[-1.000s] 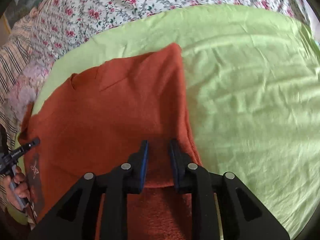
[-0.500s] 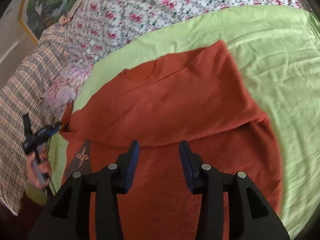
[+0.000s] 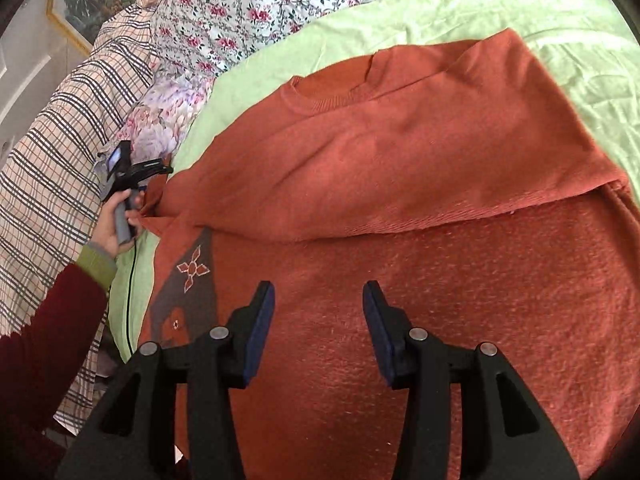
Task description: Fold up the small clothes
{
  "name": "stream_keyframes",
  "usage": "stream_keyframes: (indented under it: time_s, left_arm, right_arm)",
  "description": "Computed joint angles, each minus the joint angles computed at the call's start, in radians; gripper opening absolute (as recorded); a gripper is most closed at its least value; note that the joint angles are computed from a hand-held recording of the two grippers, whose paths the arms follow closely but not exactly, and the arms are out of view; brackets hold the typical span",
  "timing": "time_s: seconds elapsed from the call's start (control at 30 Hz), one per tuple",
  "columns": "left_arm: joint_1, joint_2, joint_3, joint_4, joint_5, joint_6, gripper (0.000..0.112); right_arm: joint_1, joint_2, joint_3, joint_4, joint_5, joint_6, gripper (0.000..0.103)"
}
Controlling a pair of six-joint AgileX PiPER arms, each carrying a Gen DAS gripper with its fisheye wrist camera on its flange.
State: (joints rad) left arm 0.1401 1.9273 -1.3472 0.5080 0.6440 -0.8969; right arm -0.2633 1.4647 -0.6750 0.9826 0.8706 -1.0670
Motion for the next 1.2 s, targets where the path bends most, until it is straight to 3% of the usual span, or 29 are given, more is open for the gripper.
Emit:
stream_keyframes:
  time_s: [0.03, 0.07, 0.23, 0.33, 0.47, 0.63, 0.73, 0.93, 1.03, 1.13, 1.2]
  left_arm:
    - [0.008, -0.016, 0.021, -0.001, -0.028, 0.001, 0.013]
    - [0.019, -0.041, 0.050, -0.027, -0.062, 0.025, 0.009]
    - [-0.041, -0.219, 0.221, 0.050, -0.174, -0.045, 0.008]
    - [-0.170, -0.365, 0.325, 0.118, -0.226, -0.140, 0.008]
    - [-0.420, -0.418, 0.327, 0.315, -0.193, -0.359, 0.008]
    - [-0.701, -0.296, 0.181, 0.388, -0.158, -0.455, 0.008]
    - [-0.812, -0.172, 0.040, 0.377, -0.134, -0.425, 0.008]
    - [-0.954, 0.079, -0.235, 0.323, -0.053, -0.312, 0.008]
    - [-0.973, 0.217, -0.393, 0.216, -0.018, -0.179, 0.010]
    - [-0.976, 0.319, -0.506, 0.114, 0.032, -0.059, 0.017]
    - [-0.980, 0.321, -0.485, 0.090, 0.022, -0.047, 0.035]
  right_arm:
    - [0.001, 0.007, 0.000, 0.004, 0.005, -0.001, 0.047]
    - [0.004, 0.012, 0.003, 0.009, 0.006, -0.004, 0.047]
    - [0.026, 0.020, 0.014, 0.030, 0.000, -0.018, 0.047]
    - [0.033, 0.012, 0.016, 0.043, 0.005, -0.024, 0.047]
    - [0.013, -0.019, 0.027, 0.058, 0.023, -0.041, 0.047]
    - [-0.065, -0.052, 0.041, 0.051, 0.060, -0.055, 0.047]
    - [-0.123, -0.066, 0.048, 0.044, 0.085, -0.068, 0.047]
    - [-0.232, -0.072, 0.050, 0.023, 0.118, -0.091, 0.047]
    - [-0.280, -0.066, 0.051, 0.020, 0.128, -0.098, 0.047]
    - [-0.312, -0.058, 0.049, 0.016, 0.129, -0.096, 0.047]
    - [-0.324, -0.052, 0.044, 0.019, 0.132, -0.089, 0.047]
